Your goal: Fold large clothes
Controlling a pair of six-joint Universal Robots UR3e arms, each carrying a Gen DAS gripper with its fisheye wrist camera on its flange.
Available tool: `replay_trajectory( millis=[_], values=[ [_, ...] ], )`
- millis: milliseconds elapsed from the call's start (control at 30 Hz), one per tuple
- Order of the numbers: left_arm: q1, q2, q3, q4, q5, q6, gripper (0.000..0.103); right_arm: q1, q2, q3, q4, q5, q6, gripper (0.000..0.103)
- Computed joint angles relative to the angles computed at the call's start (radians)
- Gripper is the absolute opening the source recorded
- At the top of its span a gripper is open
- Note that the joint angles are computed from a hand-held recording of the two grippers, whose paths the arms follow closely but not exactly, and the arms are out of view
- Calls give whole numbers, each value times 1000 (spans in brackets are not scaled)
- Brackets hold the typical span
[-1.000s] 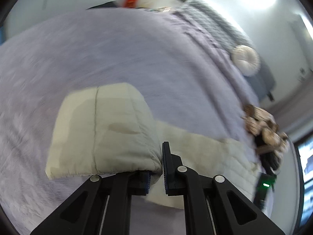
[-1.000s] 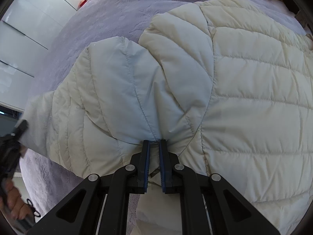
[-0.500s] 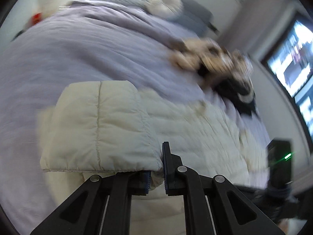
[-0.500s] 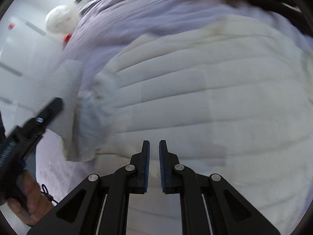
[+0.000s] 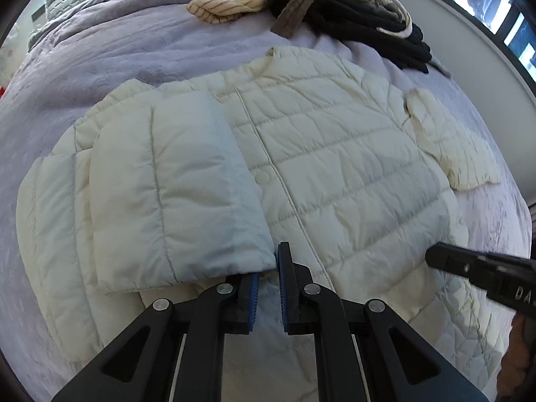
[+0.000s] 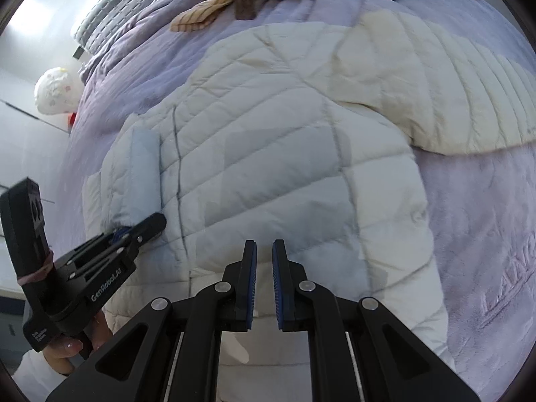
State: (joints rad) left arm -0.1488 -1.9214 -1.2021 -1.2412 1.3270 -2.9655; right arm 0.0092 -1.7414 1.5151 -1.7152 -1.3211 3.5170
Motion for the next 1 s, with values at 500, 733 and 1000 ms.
replay_trajectory(
  millis=[500, 733, 1000],
  values=[
    [192, 397, -359, 87, -9, -43, 102, 162, 131, -206, 49, -116, -109, 74],
    [444, 423, -454, 165, 116, -90, 102, 516, 523, -623, -22, -472, -302, 81],
    [466, 310, -510, 285, 162, -101, 102, 637, 898, -1042, 11, -725, -417, 10]
  ],
)
